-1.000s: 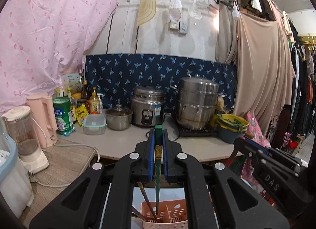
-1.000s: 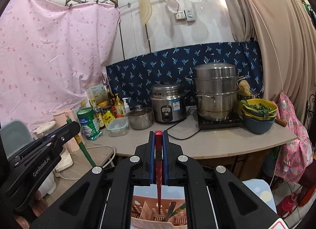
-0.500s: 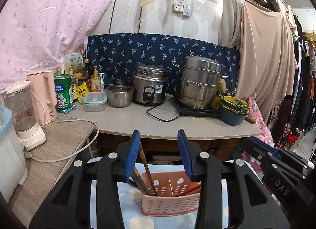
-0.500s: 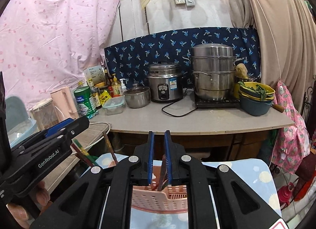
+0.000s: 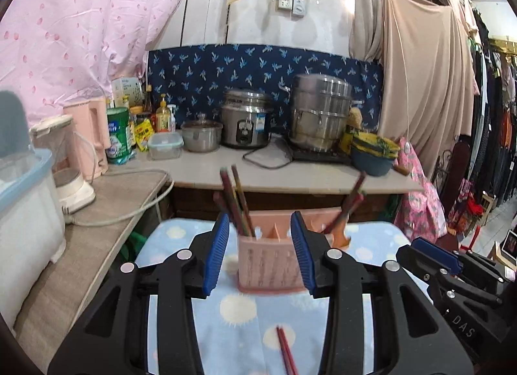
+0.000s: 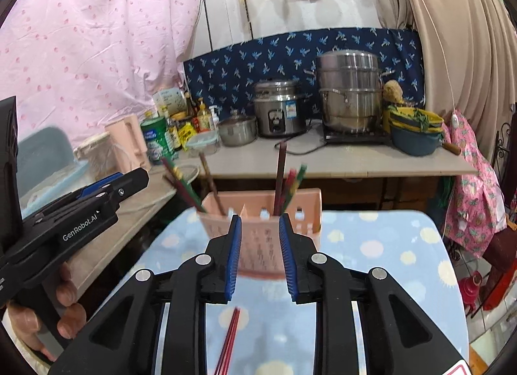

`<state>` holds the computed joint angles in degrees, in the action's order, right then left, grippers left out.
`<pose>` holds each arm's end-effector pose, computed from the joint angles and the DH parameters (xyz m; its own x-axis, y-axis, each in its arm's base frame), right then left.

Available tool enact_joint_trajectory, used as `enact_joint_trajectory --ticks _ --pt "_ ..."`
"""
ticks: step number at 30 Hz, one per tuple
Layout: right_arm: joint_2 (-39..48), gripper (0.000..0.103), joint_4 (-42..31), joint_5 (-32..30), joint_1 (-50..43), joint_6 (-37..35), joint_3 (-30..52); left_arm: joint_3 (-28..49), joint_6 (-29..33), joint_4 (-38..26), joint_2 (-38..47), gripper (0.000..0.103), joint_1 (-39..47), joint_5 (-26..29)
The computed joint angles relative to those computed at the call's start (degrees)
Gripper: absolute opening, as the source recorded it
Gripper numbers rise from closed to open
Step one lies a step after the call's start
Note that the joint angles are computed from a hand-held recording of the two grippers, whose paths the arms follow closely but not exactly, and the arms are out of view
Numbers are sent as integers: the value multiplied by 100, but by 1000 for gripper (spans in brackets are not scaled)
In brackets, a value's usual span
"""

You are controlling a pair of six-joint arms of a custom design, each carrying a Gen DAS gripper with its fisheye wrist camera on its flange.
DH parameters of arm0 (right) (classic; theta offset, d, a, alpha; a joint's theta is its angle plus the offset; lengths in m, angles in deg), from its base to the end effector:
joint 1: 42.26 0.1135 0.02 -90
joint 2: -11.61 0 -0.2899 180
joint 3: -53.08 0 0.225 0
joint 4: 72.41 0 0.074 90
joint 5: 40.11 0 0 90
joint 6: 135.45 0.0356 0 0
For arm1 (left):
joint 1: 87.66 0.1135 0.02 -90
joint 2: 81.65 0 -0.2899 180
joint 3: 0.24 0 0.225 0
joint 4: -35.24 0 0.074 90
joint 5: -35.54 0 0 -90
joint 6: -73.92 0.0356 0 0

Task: Organize utensils
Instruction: 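Open both tools to drop the chopsticks into the pink basket, then move both tools back down to the last two red chopsticks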

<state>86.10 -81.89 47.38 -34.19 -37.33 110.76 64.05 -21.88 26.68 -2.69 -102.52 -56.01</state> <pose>0.2533 0.0375 0.2792 -0.4594 0.0774 -0.8848 -0.1154 0.9826 0.1458 0.2736 -0.0716 0.2978 -0.4028 0.0024 -0.9153 0.1926 0.9778 -0.0822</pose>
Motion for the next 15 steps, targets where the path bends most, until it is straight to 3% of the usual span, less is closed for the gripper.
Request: enact_joint_trajectory --ticks 8,15 --pt "-993 24 -425 215 398 241 -1167 -1243 -156 -322 -906 38 121 66" --pt "-1715 27 -825 596 816 555 -1885 -1880 -266 -774 -1514 38 41 -88"
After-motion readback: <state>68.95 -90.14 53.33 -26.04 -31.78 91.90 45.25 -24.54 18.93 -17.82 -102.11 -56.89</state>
